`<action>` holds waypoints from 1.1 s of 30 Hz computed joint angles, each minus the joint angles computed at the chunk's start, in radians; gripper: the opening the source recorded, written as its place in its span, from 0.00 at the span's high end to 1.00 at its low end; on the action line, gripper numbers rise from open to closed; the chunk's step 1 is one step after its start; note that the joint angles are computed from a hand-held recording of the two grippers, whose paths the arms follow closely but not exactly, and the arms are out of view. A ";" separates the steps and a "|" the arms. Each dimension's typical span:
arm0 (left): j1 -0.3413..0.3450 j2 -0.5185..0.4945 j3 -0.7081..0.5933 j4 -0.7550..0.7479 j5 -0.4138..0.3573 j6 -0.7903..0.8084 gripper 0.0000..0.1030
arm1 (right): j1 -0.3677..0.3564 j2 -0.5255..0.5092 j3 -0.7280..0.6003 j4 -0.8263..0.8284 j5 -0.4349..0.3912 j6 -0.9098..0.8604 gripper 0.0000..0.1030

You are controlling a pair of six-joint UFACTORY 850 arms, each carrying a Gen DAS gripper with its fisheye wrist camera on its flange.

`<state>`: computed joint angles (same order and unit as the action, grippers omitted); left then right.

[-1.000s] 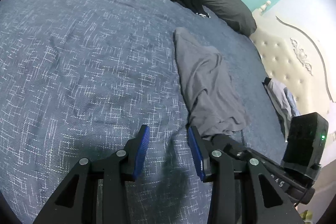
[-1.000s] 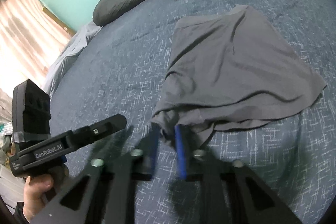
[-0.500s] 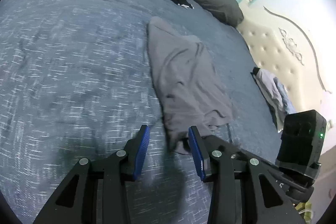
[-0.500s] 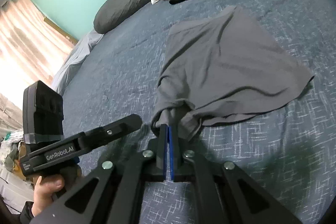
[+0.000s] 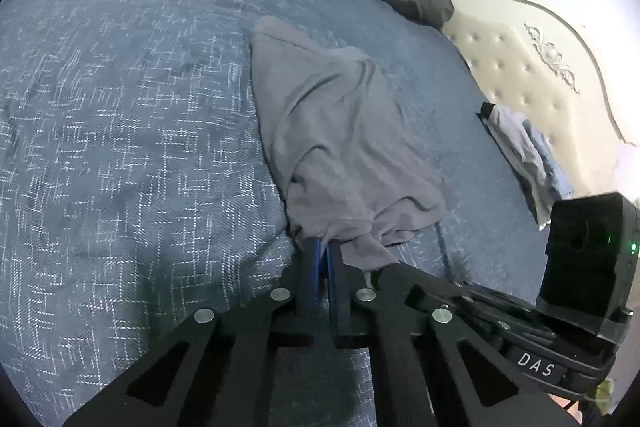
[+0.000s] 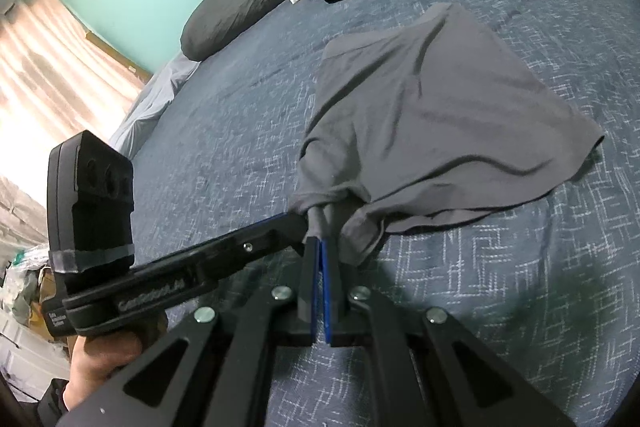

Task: Fold clothes
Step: 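Close the right tool on the briefs end while the left tool grips beside it, then hold the briefs with the left tool and open the right tool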

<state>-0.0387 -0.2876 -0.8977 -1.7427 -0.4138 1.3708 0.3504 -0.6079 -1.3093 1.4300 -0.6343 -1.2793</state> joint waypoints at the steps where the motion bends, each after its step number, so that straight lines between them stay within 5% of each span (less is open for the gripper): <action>1: 0.004 0.000 0.002 -0.004 -0.006 0.001 0.97 | 0.000 0.000 0.000 -0.001 -0.001 0.000 0.99; 15: 0.056 0.006 0.033 -0.102 -0.099 0.024 0.97 | -0.023 0.027 0.020 0.053 -0.035 -0.045 0.99; 29: 0.065 0.003 0.037 -0.078 -0.095 -0.006 0.96 | -0.038 0.000 -0.003 -0.080 -0.123 0.086 0.99; 33: 0.081 0.028 0.064 -0.093 -0.089 0.008 0.80 | -0.040 0.001 -0.008 -0.094 -0.135 0.096 0.99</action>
<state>0.0428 -0.2598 -0.8339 -1.8356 -0.5026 1.3793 0.3102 -0.6070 -1.3170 1.3357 -0.7696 -1.1835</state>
